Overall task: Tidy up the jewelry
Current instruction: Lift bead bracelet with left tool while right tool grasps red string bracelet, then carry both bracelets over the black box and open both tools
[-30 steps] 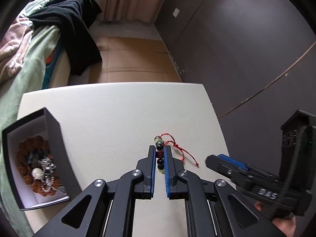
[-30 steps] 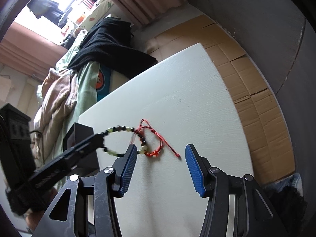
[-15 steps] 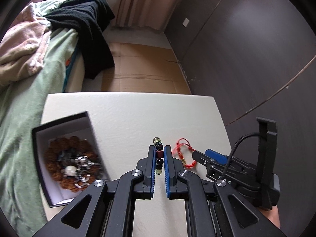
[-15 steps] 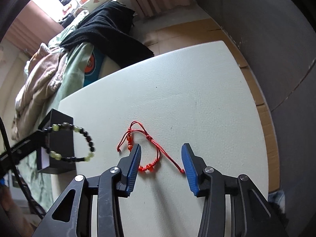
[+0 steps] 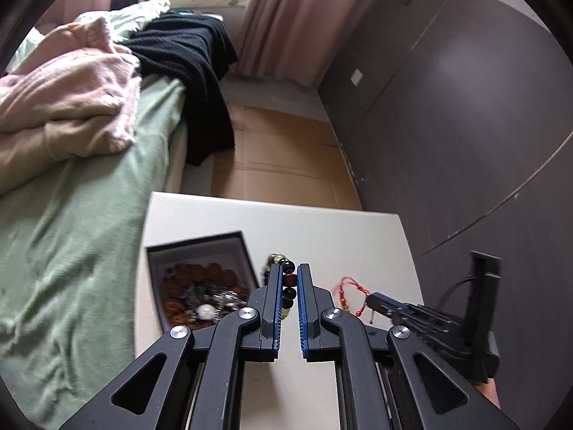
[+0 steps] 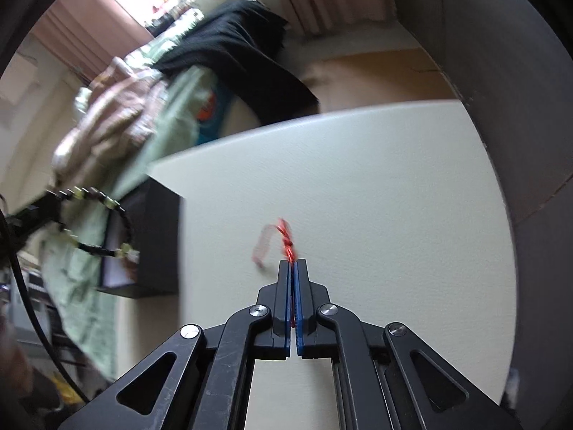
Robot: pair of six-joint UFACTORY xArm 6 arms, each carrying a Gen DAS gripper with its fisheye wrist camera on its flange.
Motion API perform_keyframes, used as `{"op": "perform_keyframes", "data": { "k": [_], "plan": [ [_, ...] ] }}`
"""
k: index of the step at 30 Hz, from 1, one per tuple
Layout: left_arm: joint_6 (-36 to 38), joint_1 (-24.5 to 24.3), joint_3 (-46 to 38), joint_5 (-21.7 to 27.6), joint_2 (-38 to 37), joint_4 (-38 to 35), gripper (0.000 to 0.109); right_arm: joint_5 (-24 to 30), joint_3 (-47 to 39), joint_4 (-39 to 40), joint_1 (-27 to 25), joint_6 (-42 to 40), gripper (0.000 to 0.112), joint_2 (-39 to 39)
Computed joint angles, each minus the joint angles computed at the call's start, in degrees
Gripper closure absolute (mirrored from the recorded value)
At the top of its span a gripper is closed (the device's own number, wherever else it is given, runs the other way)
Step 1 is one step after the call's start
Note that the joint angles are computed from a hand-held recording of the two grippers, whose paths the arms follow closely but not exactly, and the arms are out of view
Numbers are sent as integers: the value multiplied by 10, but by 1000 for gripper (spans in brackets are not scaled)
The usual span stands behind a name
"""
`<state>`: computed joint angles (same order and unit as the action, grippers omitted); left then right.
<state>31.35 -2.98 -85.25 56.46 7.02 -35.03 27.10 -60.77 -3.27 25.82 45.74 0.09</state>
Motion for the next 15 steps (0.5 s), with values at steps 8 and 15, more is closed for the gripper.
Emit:
{"op": "perform_keyframes", "data": {
  "k": [8,15],
  "plan": [
    [10,23,-14,17,13,-1,100,-89,-11,27,26,-13,109,2],
    [-21,37,-18,11,24,42,91,-140,-47,78,50,-54,109,29]
  ]
}}
